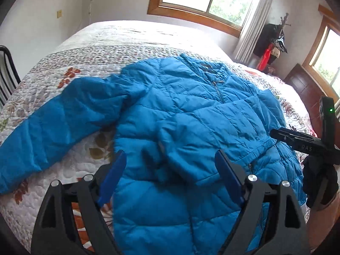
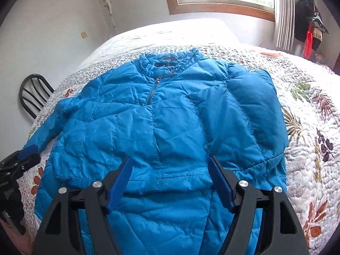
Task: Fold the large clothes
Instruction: 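Grasp the other sleeve cuff with the left gripper and lift it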
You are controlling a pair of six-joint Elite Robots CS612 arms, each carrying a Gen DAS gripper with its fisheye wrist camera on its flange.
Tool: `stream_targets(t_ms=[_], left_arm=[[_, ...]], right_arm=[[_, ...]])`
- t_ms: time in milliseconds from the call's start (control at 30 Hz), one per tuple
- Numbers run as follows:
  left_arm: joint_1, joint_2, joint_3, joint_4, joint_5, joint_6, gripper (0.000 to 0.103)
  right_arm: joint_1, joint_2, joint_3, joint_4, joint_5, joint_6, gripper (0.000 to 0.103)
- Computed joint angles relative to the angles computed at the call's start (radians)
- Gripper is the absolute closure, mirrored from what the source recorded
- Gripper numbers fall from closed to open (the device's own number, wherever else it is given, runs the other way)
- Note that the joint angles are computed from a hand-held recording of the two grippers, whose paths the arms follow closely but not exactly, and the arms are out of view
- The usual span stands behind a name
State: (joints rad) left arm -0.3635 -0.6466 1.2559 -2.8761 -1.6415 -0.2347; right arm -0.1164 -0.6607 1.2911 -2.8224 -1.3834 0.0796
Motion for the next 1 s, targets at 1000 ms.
stream_targets(t_ms=[1000], left_arm=[[0.207, -0.015, 0.116, 0.070, 0.100, -0.464, 0.017]], right_arm=[[0.108, 0.100, -0.204, 0.236, -0.027, -0.164, 0.028]])
